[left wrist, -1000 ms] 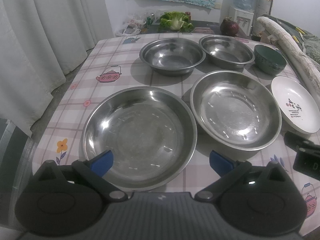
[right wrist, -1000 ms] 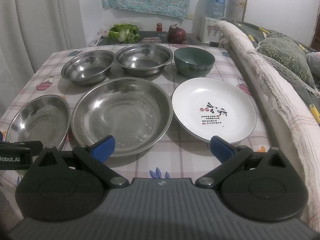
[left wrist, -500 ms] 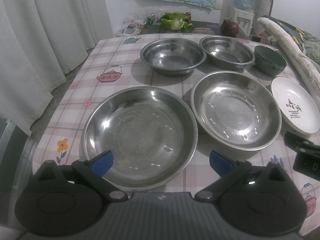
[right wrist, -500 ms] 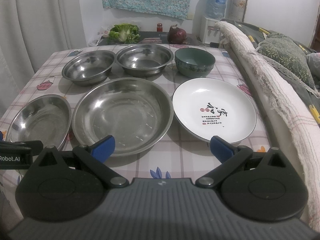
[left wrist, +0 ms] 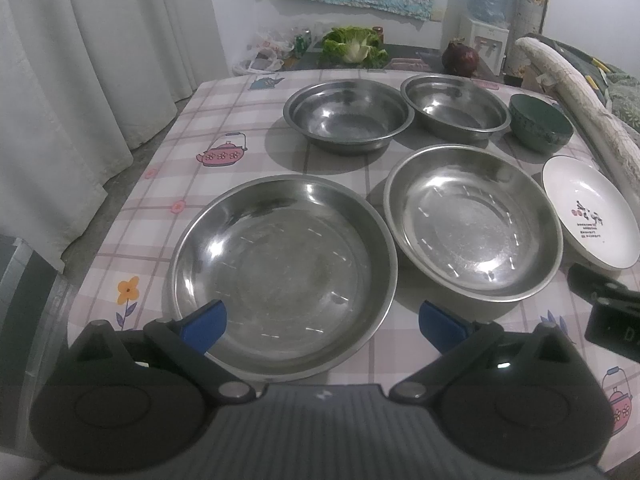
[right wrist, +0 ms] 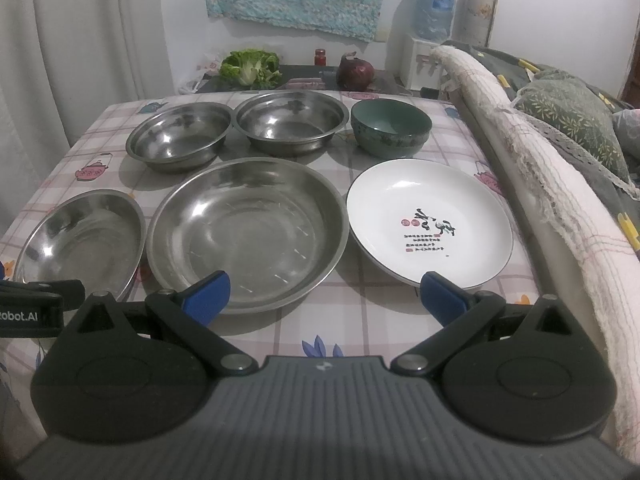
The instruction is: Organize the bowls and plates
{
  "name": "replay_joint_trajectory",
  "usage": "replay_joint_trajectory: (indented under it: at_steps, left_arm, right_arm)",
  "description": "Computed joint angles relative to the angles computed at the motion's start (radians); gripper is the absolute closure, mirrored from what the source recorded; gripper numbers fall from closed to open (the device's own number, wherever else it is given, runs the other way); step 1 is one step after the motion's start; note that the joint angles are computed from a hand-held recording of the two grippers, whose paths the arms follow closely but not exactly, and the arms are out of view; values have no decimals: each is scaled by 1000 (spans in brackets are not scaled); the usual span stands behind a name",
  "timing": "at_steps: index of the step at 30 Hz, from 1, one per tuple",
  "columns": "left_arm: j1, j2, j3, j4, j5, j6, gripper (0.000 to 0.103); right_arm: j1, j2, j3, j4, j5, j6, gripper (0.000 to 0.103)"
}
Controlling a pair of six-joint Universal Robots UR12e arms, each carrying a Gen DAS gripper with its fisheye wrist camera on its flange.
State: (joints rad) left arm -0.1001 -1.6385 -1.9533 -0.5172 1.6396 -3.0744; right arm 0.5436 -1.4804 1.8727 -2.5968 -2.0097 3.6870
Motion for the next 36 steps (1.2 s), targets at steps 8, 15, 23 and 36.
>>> replay_joint_trajectory:
  at_steps: [8,15,23,36]
  left_arm:
    - [1,4,-1,3,0,-1,0]
    - [7,14,-19,52,6,8,0]
    - [52,26,-40,121,-63,11,0]
    - [161,53,-57,208,-285,17,0]
  right_arm:
    - [5,-2,-2,1,-19,-1,1]
    - [12,-1,-1,-15,-37,-37,1]
    - [-4,-29,50,-159,84,-73,1]
    - [-66,-2,11,-351,308,-111,1]
